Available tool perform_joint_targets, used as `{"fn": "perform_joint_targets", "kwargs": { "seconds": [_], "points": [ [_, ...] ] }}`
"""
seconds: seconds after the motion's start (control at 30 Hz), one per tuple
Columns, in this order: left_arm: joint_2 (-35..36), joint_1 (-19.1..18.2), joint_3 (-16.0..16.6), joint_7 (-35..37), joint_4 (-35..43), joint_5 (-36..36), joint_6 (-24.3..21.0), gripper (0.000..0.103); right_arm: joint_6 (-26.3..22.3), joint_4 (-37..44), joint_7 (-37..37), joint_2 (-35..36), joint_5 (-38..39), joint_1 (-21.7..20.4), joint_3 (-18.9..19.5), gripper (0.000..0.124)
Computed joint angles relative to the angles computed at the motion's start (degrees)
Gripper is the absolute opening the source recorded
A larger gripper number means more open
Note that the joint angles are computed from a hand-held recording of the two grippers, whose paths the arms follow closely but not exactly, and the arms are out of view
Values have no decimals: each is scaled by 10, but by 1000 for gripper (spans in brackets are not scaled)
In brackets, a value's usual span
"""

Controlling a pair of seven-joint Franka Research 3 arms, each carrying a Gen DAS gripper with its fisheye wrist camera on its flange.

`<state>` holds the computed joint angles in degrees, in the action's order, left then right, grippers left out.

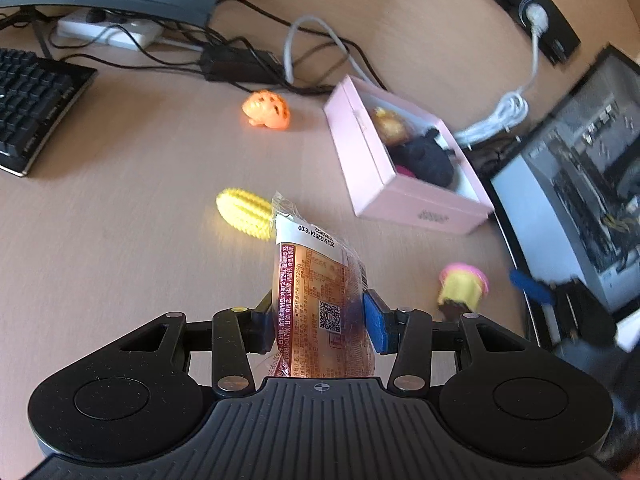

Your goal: Organize objects

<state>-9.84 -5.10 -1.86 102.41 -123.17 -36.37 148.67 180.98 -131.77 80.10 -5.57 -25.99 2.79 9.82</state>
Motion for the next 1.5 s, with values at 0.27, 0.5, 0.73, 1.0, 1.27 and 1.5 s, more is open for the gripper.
{"fn": "perform_joint_targets", "kwargs": {
  "seconds": [0.27, 0.5, 0.73, 1.0, 1.27, 1.5],
  "points": [
    [-2, -11, -6, 33, 2, 4, -37, 48, -84, 80, -63, 68, 194, 30, -27, 84],
    [41, -16, -23, 49, 55, 10, -31, 48, -109, 90, -131, 66, 294, 77, -60, 61],
    [145, -1, -62, 21, 177, 6, -99, 48, -137, 25, -142, -14, 339, 70, -84, 42],
    [161, 9, -98, 54, 191, 14, -142, 48, -145, -30, -134, -72, 340, 39, -91, 42],
    [131, 7, -89, 34, 148, 18, -122, 48, -150, -16, -88, -37, 300, 15, -79, 44],
    [115, 7, -78, 9, 124, 21, -106, 48, -172, 1, -213, -37, 470, 75, -114, 51]
  ]
}}
